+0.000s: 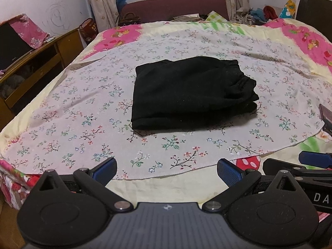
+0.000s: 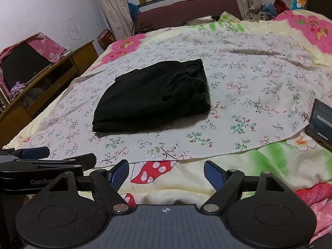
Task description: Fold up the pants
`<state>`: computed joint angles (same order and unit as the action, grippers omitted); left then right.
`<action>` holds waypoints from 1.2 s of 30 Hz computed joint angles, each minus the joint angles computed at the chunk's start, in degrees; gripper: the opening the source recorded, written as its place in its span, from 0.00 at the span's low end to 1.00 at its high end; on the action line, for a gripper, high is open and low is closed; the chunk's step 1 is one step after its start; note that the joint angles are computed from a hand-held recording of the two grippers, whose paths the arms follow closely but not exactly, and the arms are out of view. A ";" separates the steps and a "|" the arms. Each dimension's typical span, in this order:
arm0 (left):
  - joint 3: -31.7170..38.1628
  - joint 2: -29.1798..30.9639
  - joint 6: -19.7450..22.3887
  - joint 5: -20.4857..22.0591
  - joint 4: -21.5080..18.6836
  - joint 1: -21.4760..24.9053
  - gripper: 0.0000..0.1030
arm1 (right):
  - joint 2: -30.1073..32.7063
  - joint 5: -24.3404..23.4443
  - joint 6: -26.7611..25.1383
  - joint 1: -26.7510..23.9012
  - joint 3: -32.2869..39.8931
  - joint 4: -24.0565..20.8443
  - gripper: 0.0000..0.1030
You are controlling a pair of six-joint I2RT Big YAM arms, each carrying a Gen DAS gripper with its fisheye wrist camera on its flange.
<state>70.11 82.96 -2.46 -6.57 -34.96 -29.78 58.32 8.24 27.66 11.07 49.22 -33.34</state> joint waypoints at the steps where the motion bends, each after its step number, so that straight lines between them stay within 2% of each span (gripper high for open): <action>1: 0.02 0.11 0.01 0.04 -0.03 -0.01 1.00 | 0.13 -0.16 0.13 -0.06 -0.08 0.09 0.67; 4: 0.03 0.30 -0.10 0.49 0.32 0.16 1.00 | 0.28 -0.03 0.21 -0.05 -0.44 1.15 0.67; 36: 0.90 2.63 0.71 0.62 -0.11 -0.62 1.00 | 1.33 -2.65 1.48 -2.26 -1.01 0.13 0.68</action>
